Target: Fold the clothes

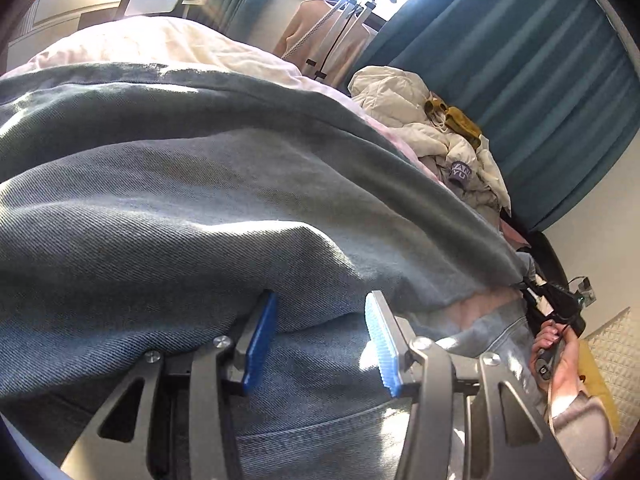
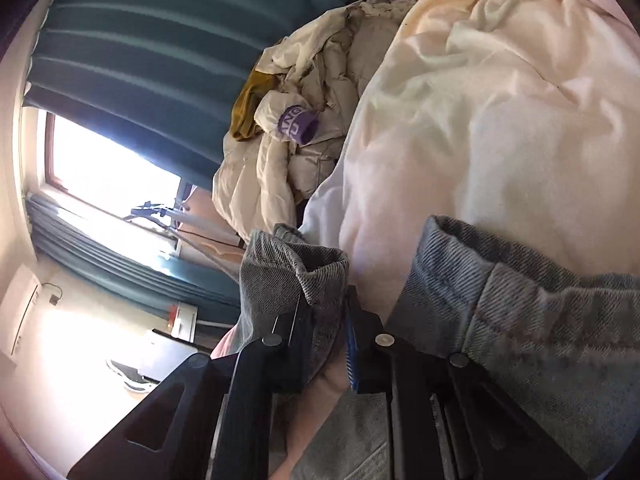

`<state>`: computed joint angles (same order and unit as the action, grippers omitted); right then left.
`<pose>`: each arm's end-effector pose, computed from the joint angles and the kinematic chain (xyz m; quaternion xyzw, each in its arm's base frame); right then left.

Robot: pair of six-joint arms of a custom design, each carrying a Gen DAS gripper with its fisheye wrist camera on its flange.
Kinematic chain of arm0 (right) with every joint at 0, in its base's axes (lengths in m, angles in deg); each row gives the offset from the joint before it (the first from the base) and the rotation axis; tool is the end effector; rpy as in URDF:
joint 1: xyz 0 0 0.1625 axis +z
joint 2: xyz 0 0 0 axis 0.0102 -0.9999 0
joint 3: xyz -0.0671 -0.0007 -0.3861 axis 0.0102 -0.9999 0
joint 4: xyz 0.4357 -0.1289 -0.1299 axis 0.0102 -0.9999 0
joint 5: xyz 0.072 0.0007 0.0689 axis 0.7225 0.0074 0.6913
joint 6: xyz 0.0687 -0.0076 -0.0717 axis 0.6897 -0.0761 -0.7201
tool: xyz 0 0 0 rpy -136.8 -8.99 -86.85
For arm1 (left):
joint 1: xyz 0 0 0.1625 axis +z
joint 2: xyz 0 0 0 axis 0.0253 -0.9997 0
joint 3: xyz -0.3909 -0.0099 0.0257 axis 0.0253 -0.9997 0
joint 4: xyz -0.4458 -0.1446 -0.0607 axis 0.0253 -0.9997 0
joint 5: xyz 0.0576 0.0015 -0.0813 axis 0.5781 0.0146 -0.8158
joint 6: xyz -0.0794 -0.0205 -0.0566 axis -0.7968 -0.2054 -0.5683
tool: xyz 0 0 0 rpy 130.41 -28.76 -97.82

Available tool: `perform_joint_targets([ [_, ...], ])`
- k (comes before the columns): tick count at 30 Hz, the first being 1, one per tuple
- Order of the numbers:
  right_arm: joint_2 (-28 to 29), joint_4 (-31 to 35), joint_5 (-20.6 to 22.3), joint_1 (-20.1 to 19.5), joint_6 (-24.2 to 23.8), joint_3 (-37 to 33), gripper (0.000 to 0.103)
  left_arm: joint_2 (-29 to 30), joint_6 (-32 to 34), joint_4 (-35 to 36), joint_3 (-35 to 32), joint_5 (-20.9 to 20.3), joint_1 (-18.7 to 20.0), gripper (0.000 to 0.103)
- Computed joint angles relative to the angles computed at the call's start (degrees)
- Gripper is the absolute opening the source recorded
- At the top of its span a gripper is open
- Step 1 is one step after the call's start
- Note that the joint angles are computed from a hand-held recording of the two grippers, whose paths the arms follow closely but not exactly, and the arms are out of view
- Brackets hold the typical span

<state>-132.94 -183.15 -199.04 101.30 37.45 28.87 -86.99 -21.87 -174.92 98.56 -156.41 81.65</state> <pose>0.2136 -0.5626 0.1334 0.2340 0.8059 -0.5436 0.0173 0.0869 -0.5758 0.3896 0.0727 0.9374 -0.3241 0.1050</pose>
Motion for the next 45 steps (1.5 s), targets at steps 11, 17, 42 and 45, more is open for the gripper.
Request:
perform_joint_targets([
  [11, -1.4, -4.29, 2.41, 1.53, -8.48, -2.51, 0.011, -1.04, -2.99, 1.68, -0.59, -3.44, 1.01, 0.047],
  [17, -3.5, 5.95, -2.34, -1.65, 5.35, 1.29, 0.01, -2.1, -3.28, 3.77, -0.41, -0.46, -0.39, 0.047],
  [42, -10.28, 37.27, -21.35, 19.37, 5.02, 6.15, 0.033, -28.22, -17.66, 23.76, 6.99, 12.41, -4.38, 0.047],
  [45, -12.35, 35.95, -21.03, 21.53, 7.8, 9.09, 0.033, -33.52, -20.55, 26.72, 5.76, 8.05, -2.73, 0.047],
])
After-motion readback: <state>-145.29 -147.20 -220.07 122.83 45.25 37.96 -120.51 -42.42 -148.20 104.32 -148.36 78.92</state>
